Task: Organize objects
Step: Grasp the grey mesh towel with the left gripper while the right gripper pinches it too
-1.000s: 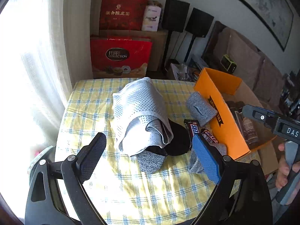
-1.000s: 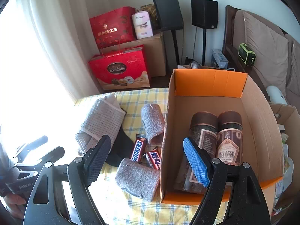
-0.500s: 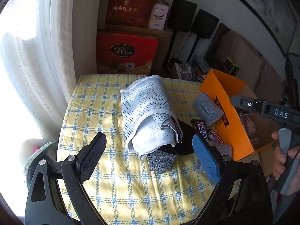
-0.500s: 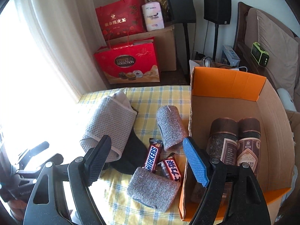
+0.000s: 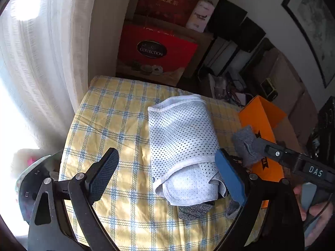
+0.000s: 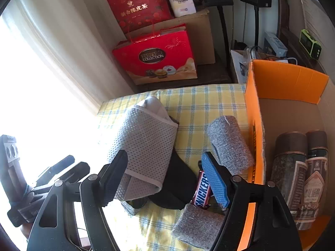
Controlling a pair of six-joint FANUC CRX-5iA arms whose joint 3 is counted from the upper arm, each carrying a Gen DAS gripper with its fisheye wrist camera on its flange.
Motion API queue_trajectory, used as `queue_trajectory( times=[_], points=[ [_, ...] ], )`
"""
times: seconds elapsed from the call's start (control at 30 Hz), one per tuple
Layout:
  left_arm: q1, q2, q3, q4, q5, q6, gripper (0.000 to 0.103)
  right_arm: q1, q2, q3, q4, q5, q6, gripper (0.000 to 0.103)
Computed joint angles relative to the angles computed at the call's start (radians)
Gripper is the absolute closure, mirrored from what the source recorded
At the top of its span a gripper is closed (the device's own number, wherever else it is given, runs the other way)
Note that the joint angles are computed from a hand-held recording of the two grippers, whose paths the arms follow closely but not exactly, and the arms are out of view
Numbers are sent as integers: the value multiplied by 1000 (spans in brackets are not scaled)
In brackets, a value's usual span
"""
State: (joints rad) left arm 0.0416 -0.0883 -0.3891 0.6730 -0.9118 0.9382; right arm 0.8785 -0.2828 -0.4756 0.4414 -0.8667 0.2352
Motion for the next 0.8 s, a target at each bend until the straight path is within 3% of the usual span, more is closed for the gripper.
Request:
queue_trajectory(
  times=[0.3,0.53,0.67,0.8],
  points=[
    [2,105,40,39,-47,18,12,-24,47,-3,-90,148,62,29],
    [-16,167,87,85,-112,0,12,17,91,12,-81,174,110,29],
    [-55,212,176,-3,-168,-9,14,57,138,27,-18,124,97,28],
    [-89,242,250,-92,-215,10,27,72,167,29,3,107,79,27]
  ],
)
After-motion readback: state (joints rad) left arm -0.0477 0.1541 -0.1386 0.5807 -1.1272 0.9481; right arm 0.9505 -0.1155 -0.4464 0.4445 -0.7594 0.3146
